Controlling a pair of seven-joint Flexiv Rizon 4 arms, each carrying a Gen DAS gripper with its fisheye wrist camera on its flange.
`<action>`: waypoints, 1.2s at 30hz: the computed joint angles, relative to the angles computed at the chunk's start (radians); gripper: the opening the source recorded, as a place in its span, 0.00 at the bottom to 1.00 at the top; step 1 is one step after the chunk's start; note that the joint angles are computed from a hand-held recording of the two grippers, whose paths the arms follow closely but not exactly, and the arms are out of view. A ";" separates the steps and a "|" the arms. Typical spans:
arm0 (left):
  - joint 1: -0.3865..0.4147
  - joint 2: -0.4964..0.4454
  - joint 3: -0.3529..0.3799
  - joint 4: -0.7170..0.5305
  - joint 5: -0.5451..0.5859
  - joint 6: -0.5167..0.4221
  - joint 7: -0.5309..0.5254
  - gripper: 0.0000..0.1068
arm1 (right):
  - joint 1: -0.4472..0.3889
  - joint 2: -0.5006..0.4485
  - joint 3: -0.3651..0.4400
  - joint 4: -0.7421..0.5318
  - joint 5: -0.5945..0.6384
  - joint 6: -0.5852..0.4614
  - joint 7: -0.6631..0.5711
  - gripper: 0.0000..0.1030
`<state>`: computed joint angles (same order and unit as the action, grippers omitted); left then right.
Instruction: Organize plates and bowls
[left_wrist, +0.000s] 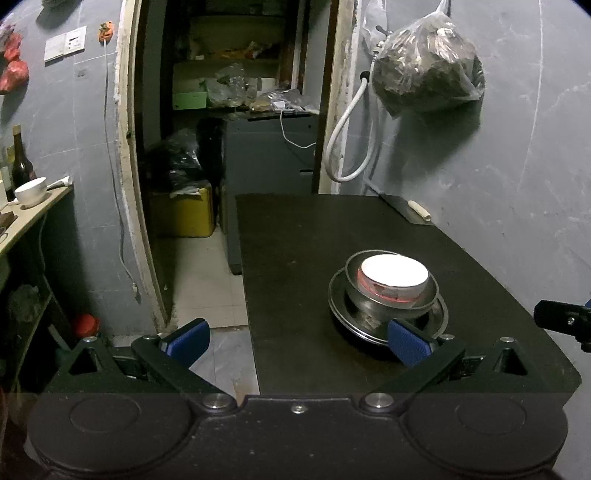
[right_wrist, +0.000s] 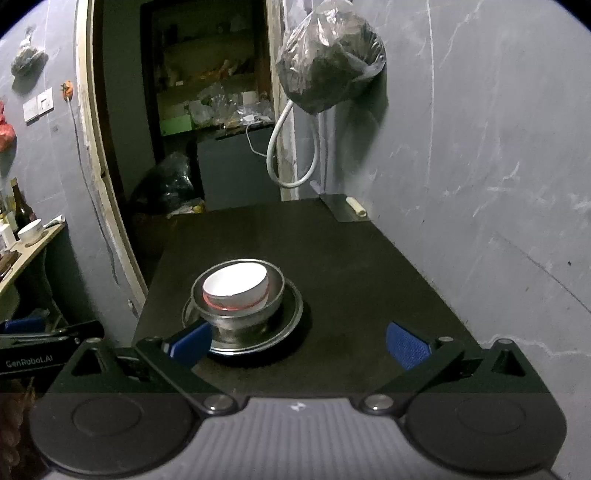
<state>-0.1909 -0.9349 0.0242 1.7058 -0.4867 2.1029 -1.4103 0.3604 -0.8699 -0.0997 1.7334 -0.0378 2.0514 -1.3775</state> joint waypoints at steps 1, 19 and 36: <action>-0.001 0.000 0.001 0.001 -0.001 -0.001 0.000 0.96 | -0.002 0.001 0.003 0.000 -0.002 -0.007 0.002 1.00; -0.008 -0.006 0.010 -0.012 -0.006 -0.022 -0.001 0.96 | -0.005 0.004 0.003 0.007 -0.019 -0.040 0.017 1.00; -0.010 0.011 0.011 0.028 0.007 -0.042 -0.005 0.96 | -0.015 0.015 0.013 0.041 -0.031 -0.070 0.039 1.00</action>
